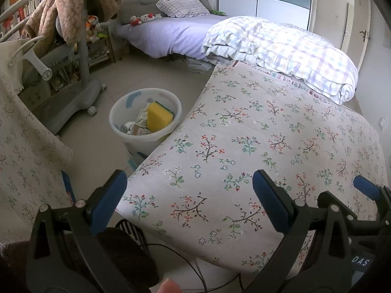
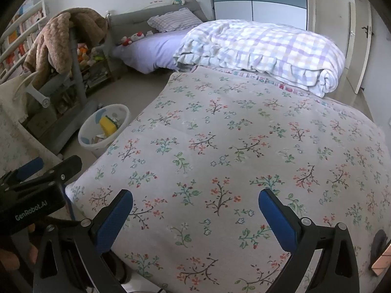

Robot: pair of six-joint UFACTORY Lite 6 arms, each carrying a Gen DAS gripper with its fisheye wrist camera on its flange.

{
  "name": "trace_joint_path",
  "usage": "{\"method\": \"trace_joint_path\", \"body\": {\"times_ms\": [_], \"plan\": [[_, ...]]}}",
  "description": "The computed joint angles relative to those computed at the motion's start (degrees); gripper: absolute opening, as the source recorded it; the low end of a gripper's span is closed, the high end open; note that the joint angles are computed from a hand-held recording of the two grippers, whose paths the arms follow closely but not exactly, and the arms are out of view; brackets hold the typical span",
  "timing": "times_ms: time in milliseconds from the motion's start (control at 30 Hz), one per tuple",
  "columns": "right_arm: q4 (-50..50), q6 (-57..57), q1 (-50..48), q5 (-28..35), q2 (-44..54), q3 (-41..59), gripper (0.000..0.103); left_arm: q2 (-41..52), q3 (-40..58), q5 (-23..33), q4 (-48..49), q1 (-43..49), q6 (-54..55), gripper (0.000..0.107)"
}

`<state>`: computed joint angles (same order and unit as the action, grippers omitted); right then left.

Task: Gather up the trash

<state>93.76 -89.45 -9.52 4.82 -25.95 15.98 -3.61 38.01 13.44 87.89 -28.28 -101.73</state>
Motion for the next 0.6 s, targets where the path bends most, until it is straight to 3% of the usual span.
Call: {"method": "trace_joint_path", "body": {"times_ms": [600], "plan": [[-9.6,9.9,0.2,-0.4,-0.8,-0.1,0.103,-0.1,-0.1,-0.1,-1.4,0.0,1.7,0.102]]}}
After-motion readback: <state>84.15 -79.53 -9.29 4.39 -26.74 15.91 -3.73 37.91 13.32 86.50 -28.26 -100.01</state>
